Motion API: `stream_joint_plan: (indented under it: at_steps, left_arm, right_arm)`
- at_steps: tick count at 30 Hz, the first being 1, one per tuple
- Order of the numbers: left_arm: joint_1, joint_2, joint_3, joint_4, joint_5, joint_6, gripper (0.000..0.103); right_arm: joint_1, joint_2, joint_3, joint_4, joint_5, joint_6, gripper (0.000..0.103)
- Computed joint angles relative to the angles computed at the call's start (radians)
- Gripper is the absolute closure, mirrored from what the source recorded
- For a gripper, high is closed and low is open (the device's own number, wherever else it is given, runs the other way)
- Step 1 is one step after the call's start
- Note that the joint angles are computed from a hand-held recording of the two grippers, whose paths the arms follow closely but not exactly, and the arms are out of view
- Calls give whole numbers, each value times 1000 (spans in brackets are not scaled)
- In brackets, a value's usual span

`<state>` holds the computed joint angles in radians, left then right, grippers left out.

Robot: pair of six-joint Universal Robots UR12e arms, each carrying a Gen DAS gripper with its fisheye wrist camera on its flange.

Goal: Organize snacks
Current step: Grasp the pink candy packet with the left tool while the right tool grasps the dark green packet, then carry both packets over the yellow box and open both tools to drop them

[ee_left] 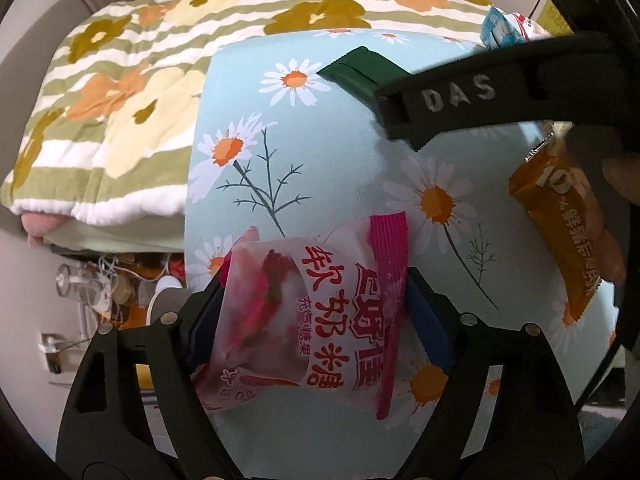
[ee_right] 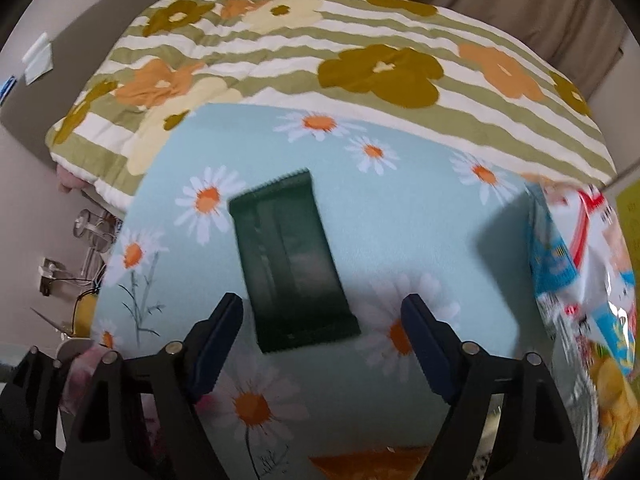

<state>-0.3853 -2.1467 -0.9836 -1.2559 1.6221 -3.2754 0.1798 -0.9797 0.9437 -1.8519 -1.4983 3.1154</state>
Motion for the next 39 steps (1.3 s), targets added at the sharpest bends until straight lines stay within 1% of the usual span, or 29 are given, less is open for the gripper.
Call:
stream_joint_plan:
  at_steps: [2, 4, 7, 10, 11, 12, 13, 15, 17, 20, 24, 25, 28, 33, 37, 39]
  left_arm:
    - [0, 0, 2, 1, -8, 13, 29]
    - [1, 0, 1, 2, -14, 25, 30]
    - [5, 0, 4, -5, -27, 40, 32]
    - [7, 1, 4, -9, -35, 58, 33]
    - [8, 1, 3, -10, -39, 62, 33]
    - [9, 1, 4, -11, -43, 66, 33]
    - [10, 1, 4, -12, -46, 67, 33]
    - [11, -1, 9, -18, -48, 70, 34]
    - [12, 0, 9, -17, -47, 65, 38]
    - [18, 1, 11, -22, -67, 51, 42]
    - [24, 6, 9, -12, -93, 37, 54]
    - [26, 6, 11, -15, -97, 35, 56]
    - [30, 12, 4, -12, -116, 22, 58]
    - [44, 34, -19, 21, -155, -9, 59]
    - [52, 44, -16, 44, -184, -26, 59]
    - [55, 47, -10, 63, -200, -30, 59]
  right_arm:
    - [3, 6, -6, -7, 10, -25, 31]
    - [7, 12, -10, -12, 13, -52, 36]
    - [14, 16, -13, -21, -5, -100, 39]
    - [18, 15, -4, -46, -9, -142, 50]
    - [18, 13, 0, -54, -8, -153, 57]
    - [19, 11, 4, -62, -7, -165, 61]
    - [19, 10, 8, -68, -8, -173, 62]
    - [19, 6, 17, -82, -6, -182, 62]
    - [17, 3, 23, -88, 1, -179, 62]
    - [16, -3, 29, -100, 18, -175, 62]
    - [15, -8, 27, -111, 31, -164, 62]
    - [14, -10, 27, -112, 36, -157, 62]
    - [11, -19, 32, -122, 49, -134, 62]
    - [4, -40, 44, -141, 69, -98, 62]
    - [-1, -61, 49, -160, 78, -67, 62]
    - [-7, -75, 51, -170, 92, -38, 62]
